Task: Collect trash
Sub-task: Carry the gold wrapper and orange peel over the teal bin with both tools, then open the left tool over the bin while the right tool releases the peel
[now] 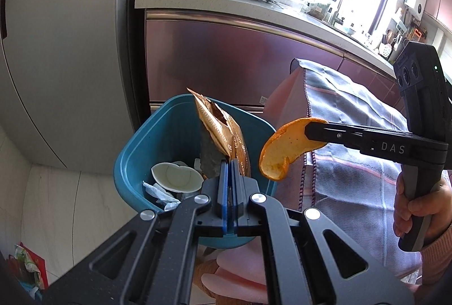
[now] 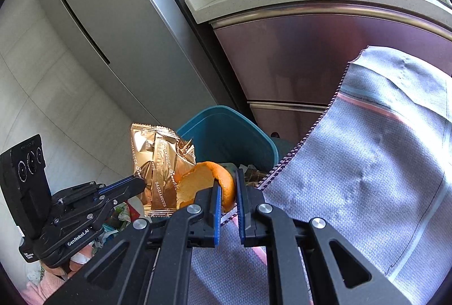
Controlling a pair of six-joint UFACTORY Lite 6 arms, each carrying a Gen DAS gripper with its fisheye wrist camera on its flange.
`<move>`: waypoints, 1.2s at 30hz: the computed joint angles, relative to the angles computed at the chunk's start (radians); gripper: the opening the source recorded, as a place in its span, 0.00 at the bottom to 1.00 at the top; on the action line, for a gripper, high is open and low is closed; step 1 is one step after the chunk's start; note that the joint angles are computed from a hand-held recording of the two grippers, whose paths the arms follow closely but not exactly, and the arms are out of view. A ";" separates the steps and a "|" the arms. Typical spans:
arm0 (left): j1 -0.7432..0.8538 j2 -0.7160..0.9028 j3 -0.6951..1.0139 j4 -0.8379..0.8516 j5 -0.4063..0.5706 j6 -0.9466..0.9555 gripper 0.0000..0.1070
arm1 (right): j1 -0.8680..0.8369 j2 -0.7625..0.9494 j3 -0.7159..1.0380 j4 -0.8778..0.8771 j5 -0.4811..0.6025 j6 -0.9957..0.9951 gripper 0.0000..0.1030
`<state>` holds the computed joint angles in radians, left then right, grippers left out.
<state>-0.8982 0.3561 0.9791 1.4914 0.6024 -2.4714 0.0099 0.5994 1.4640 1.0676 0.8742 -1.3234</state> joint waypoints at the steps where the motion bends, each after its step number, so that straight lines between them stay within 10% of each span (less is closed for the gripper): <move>1: 0.003 0.006 0.005 0.000 -0.003 0.002 0.02 | 0.005 0.004 0.004 -0.002 -0.005 0.004 0.08; 36: 0.083 0.154 0.088 0.122 -0.110 -0.106 0.04 | 0.108 0.129 0.139 -0.073 -0.107 0.140 0.17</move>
<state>-0.8155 0.5102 1.0670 1.6130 0.4927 -2.5772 0.1179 0.7280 1.6031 0.9945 0.7675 -1.1837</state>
